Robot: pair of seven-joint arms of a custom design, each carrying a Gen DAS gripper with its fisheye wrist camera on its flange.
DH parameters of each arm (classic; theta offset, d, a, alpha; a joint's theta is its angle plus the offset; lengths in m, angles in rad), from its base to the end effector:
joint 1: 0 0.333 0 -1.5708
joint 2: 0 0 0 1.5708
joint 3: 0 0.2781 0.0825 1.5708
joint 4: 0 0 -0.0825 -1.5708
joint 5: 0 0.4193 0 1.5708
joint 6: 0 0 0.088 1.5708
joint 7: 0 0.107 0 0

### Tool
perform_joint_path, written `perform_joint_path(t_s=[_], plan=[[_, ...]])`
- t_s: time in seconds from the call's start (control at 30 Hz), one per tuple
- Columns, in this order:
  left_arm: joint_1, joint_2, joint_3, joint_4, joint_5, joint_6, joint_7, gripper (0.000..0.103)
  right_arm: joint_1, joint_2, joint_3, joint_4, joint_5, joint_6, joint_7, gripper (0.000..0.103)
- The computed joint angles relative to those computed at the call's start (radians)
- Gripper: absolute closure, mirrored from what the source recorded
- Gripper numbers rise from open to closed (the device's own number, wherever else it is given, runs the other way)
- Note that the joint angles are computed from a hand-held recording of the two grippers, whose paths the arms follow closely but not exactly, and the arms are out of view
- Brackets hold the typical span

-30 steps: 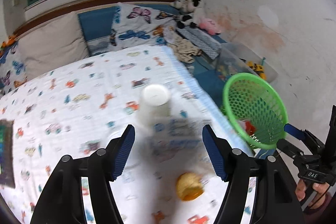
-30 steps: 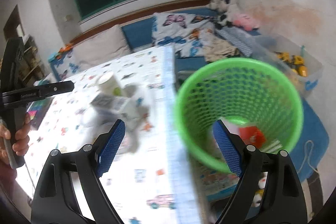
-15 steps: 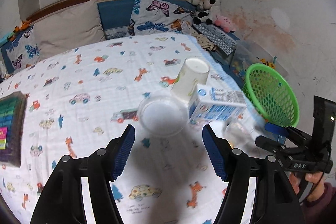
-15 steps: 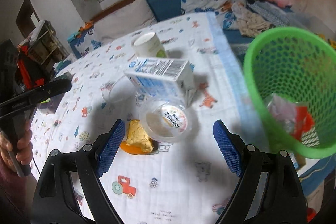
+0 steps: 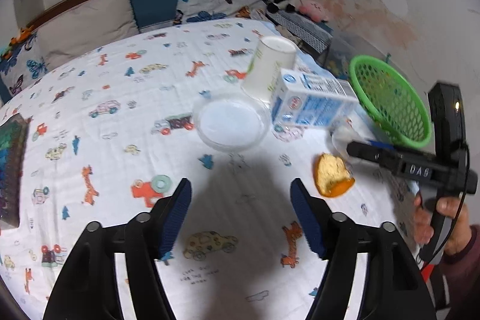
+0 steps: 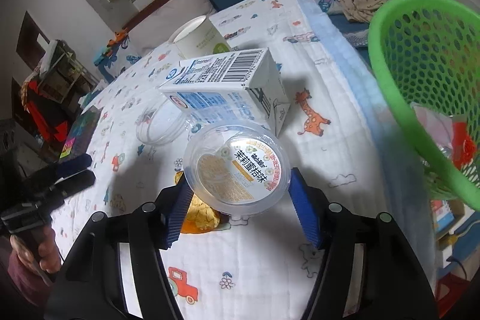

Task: Collect trash
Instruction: 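Grasp the clear round container with the right tool while the left tool grasps the bread piece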

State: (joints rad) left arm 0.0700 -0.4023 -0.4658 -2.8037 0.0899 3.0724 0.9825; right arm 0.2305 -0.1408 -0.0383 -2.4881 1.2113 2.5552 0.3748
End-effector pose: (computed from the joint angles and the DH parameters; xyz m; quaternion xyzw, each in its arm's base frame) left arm 0.4150 -0.1630 0.3195 -0.6956 0.6424 -0.2604 0.1890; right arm 0.4946 0.0832 0.2918 -0.7734 0.5117 0.0214 0.3737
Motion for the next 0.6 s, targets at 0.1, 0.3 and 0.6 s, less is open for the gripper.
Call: perform_joint_path(t_s=[0.1,0.3,0.6], plan=[[-0.005,0.03,-0.015,0.017,0.014,0.014,0.011,0.03,-0.003,-0.025,-0.005,-0.016,-0.001,0.01,-0.013,0.039],[-0.029,0.112,-0.026,0.073,0.032,0.03,0.039,0.029,-0.001,-0.076,-0.028,-0.046,-0.012,0.032,-0.043,0.039],[-0.053,0.258,-0.008,0.178,0.134,0.026,0.019,0.023,0.015,-0.141,-0.064,-0.087,-0.023,0.069,-0.085,0.039]])
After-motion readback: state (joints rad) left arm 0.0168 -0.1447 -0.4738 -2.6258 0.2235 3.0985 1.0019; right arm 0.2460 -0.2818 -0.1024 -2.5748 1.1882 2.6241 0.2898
